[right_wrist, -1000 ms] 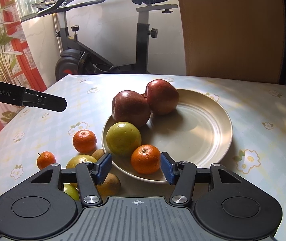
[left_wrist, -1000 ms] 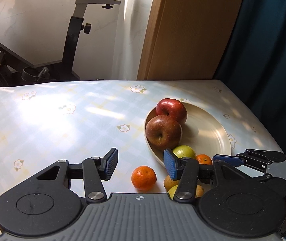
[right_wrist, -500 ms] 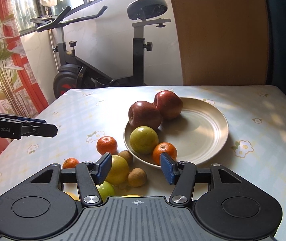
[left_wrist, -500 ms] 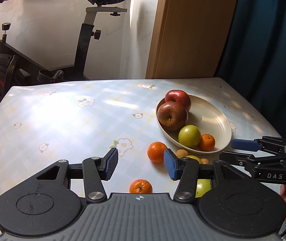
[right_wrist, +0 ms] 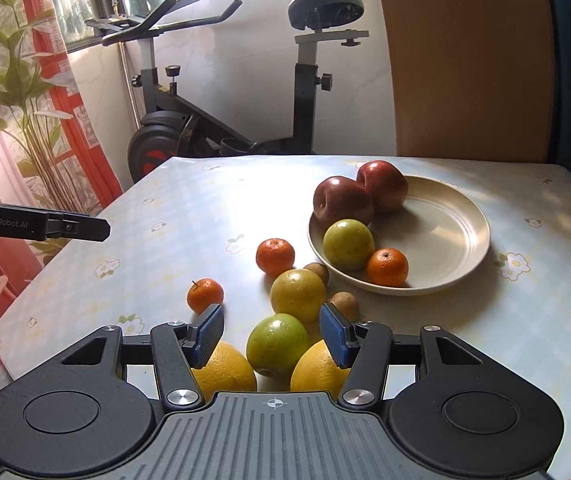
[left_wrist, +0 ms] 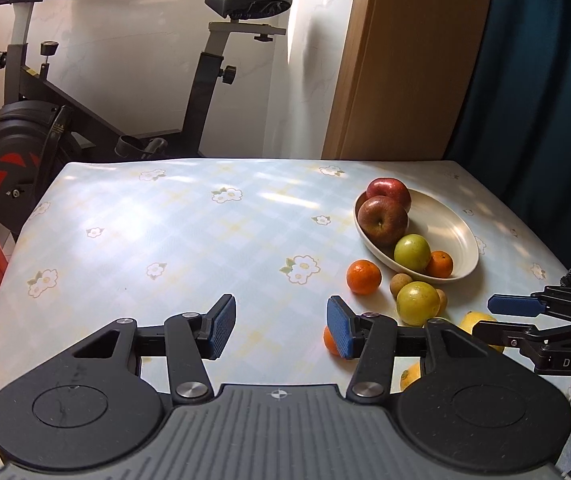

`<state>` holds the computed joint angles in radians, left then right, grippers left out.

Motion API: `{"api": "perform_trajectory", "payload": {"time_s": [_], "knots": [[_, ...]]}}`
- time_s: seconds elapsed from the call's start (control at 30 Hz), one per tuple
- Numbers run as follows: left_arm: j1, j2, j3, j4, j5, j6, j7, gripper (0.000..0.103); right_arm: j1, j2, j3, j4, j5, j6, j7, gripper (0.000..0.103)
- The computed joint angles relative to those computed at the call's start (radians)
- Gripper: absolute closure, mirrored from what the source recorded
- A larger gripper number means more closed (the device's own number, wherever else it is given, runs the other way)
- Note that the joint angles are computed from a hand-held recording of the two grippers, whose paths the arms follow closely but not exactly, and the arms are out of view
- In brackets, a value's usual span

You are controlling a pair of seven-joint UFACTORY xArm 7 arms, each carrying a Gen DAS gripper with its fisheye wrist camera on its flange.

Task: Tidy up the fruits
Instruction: 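Move the left gripper to the large yellow grapefruit and close on it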

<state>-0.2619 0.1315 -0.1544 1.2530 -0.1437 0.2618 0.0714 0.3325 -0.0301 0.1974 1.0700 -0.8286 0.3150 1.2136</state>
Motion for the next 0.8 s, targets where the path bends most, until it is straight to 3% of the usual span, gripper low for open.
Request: {"api": "perform_trajectory", "payload": {"time_s": [0.37,0.57,0.8], "knots": [[0.022,-0.002,-0.057,-0.045,-0.223,-0.015,0.175,0.050,0.044,0.001,0.021,-0.016,0.204,0.012,-0.201,0.053],[0.016,0.010,-0.061,-0.043,-0.297,0.008,0.208,0.050,0.064,0.024,0.018,-0.002,0.315,0.025,-0.304,0.053],[0.014,0.044,-0.074,-0.003,-0.343,0.058,0.242,0.051,0.073,0.043,0.006,0.004,0.372,0.017,-0.349,0.053]]}}
